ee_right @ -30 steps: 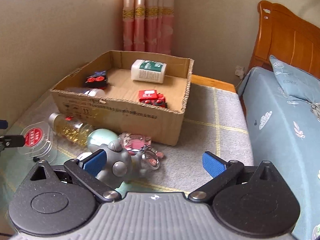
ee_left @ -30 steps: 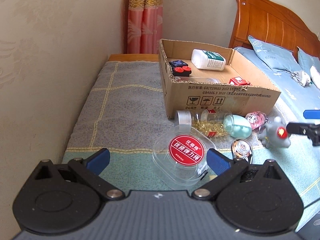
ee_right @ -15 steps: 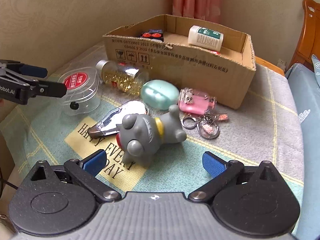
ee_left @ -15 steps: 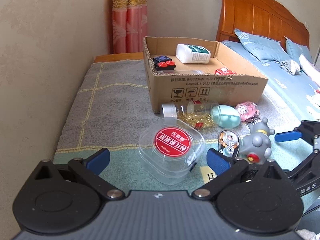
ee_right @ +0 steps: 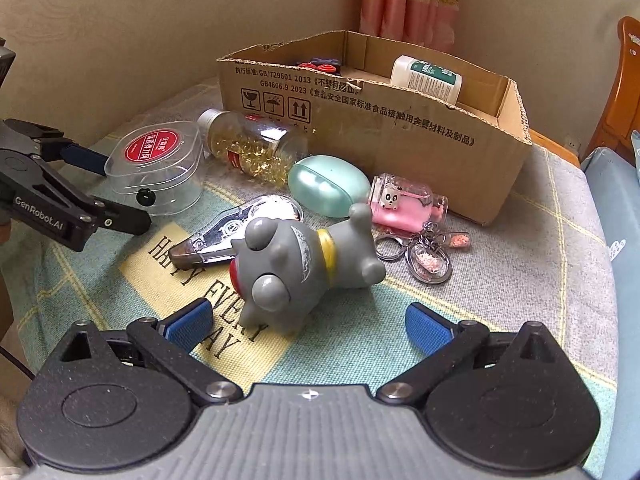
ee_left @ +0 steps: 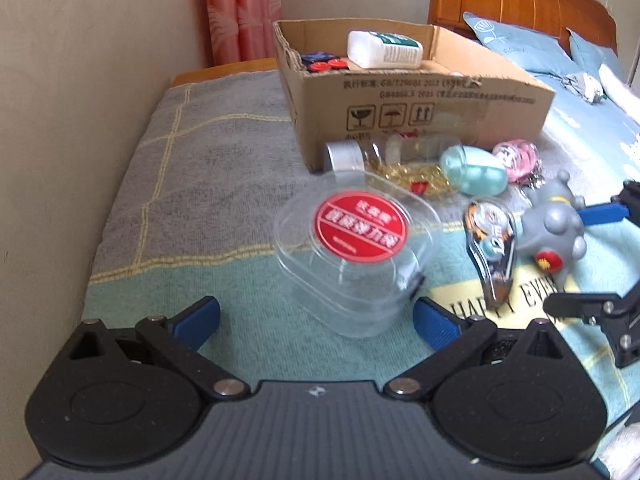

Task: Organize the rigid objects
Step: 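Close the left gripper on the clear red-labelled container while the right gripper approaches the grey cat figurine, then lift the container with the left gripper while the right gripper grasps the grey cat figurine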

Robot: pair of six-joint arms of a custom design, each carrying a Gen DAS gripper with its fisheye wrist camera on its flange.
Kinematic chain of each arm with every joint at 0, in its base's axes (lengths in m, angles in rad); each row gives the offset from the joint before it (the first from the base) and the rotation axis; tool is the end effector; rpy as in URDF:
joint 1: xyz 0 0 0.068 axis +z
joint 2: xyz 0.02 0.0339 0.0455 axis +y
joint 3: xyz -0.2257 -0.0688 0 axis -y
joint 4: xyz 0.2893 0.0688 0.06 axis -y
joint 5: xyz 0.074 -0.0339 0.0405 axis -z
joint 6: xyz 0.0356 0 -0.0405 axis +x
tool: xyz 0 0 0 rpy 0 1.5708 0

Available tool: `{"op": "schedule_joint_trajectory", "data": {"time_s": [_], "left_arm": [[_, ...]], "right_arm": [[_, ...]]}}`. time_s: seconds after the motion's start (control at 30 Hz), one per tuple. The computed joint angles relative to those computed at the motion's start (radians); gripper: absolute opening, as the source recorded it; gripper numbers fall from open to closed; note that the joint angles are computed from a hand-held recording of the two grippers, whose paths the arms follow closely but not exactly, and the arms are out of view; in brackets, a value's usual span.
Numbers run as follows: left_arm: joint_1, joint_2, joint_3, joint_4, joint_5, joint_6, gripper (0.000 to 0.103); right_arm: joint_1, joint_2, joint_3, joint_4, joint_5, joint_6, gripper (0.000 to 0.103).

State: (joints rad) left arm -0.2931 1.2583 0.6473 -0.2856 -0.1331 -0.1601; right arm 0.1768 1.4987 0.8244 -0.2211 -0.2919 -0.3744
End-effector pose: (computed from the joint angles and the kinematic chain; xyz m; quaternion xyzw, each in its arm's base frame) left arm 0.2792 -0.0793 0.1261 0.0406 0.9410 -0.0130 0.3357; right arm 0.3277 0.0690 0.1205 -0.3004 0.8851 0.1042 0.3397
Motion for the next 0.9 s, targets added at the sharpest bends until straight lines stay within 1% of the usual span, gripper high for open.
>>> {"op": "schedule_joint_trajectory", "data": {"time_s": [0.03, 0.13, 0.3, 0.4, 0.43, 0.5, 0.7, 0.77, 0.9], "left_arm": [[0.007, 0.013, 0.013, 0.001, 0.004, 0.01, 0.102], [-0.001, 0.053, 0.045, 0.016, -0.021, 0.065, 0.102], [-0.016, 0.1, 0.071, 0.075, -0.039, 0.174, 0.102], [0.001, 0.121, 0.086, 0.093, 0.008, 0.197, 0.095], [0.009, 0.121, 0.086, 0.097, 0.036, 0.203, 0.088], [0.027, 0.117, 0.084, 0.102, 0.091, 0.203, 0.079], [0.02, 0.076, 0.058, 0.077, 0.074, 0.173, 0.079], [0.01, 0.031, 0.034, 0.04, 0.059, 0.144, 0.079], [-0.002, -0.063, -0.016, -0.019, 0.087, 0.11, 0.079]], "right_arm": [[0.0, -0.001, -0.001, 0.0, 0.0, 0.0, 0.103], [0.0, -0.003, -0.002, 0.0, 0.0, 0.0, 0.103], [-0.002, -0.011, -0.014, 0.012, -0.004, 0.002, 0.103], [-0.002, -0.011, -0.014, 0.012, -0.004, 0.002, 0.103], [-0.002, -0.011, -0.014, 0.012, -0.004, 0.002, 0.103], [-0.003, -0.009, -0.013, 0.013, -0.006, 0.0, 0.103], [-0.004, 0.0, -0.005, 0.012, -0.009, -0.006, 0.103], [-0.003, 0.003, -0.003, 0.013, -0.008, -0.006, 0.103], [-0.005, 0.011, 0.01, 0.003, -0.014, -0.017, 0.103]]}}
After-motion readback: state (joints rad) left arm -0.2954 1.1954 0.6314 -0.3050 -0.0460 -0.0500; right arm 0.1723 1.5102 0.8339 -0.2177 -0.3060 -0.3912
